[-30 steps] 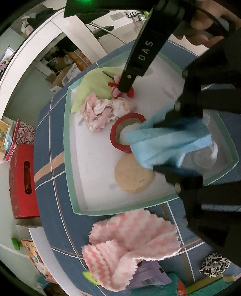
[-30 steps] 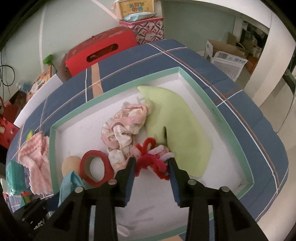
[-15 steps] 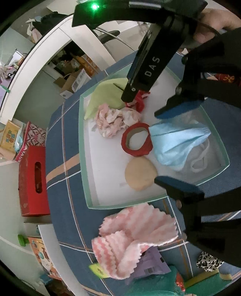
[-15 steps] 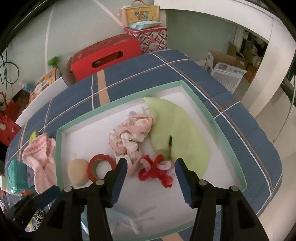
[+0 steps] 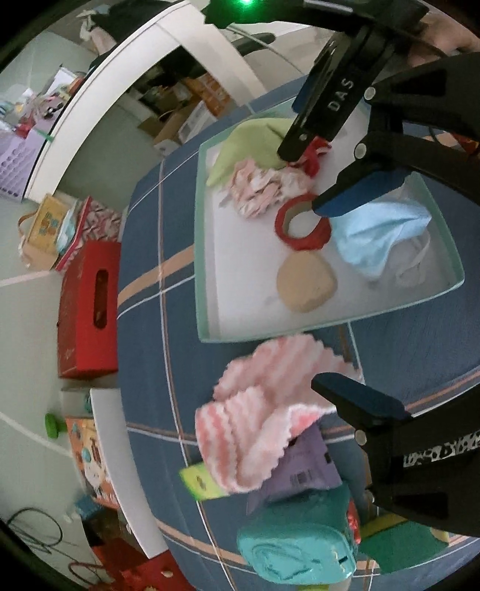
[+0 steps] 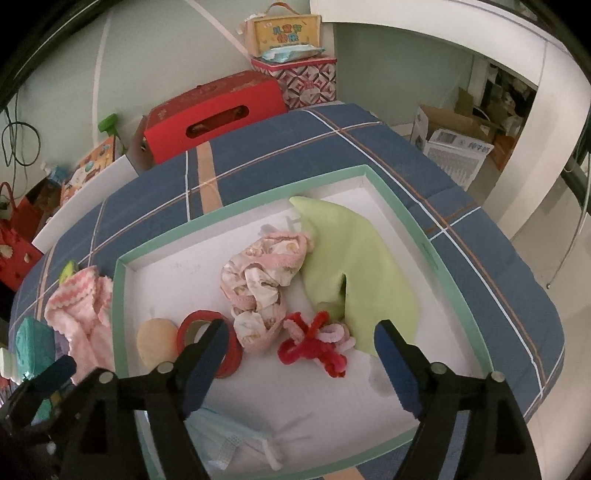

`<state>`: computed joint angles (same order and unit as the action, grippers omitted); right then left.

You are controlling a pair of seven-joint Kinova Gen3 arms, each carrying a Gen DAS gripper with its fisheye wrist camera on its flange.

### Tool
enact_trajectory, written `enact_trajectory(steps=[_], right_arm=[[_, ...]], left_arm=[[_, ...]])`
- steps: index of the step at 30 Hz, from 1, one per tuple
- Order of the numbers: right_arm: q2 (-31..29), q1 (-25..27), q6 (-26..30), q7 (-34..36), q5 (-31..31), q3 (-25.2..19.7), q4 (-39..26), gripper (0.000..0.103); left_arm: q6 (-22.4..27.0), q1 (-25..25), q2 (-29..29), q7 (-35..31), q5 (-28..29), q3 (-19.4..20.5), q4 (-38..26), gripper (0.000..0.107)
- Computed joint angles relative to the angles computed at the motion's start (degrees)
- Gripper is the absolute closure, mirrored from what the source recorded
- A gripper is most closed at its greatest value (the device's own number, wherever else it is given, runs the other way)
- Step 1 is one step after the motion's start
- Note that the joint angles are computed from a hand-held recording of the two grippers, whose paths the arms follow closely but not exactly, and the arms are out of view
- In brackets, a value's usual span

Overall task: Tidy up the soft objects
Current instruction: 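Open the left tool to drop the mask while the right tool drops the red scrunchie into the tray, then withdraw both tools from the tray toward the remaining table items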

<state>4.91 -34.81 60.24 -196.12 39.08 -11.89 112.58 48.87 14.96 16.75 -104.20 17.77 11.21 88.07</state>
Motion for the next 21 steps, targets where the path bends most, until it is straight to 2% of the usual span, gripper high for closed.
enact_trajectory(steps=[2, 5, 10, 17, 21], right_arm=[[0.01, -0.08, 0.02, -0.19, 0.25, -0.05, 0.01, 0.015], [-0.03, -0.32, 0.37, -0.92, 0.78, -0.16, 0.06, 0.0], [-0.45, -1.15, 1.3, -3.96, 3.01, -0.7, 0.62, 0.0], [-0.96, -2.38, 2.27, -8.46, 7.1, -1.68, 1.5, 0.0], [-0.67, -3.94, 4.96, -12.08, 10.55, -2.53, 1.36, 0.0]], left_arm=[[-0.89, 0.03, -0.23, 0.34, -0.22, -0.26, 0.33, 0.012], [-2.0, -0.22, -0.47, 0.59, -0.03, -0.32, 0.72, 0.011], [-3.1, -0.61, -0.85, 0.54, 0.16, -0.28, 1.3, 0.011], [-7.11, -3.05, -3.42, -3.79, 4.69, 0.5, 4.5, 0.011], [-6.73, -4.66, -4.29, -5.95, 7.68, 0.31, 4.82, 0.011]])
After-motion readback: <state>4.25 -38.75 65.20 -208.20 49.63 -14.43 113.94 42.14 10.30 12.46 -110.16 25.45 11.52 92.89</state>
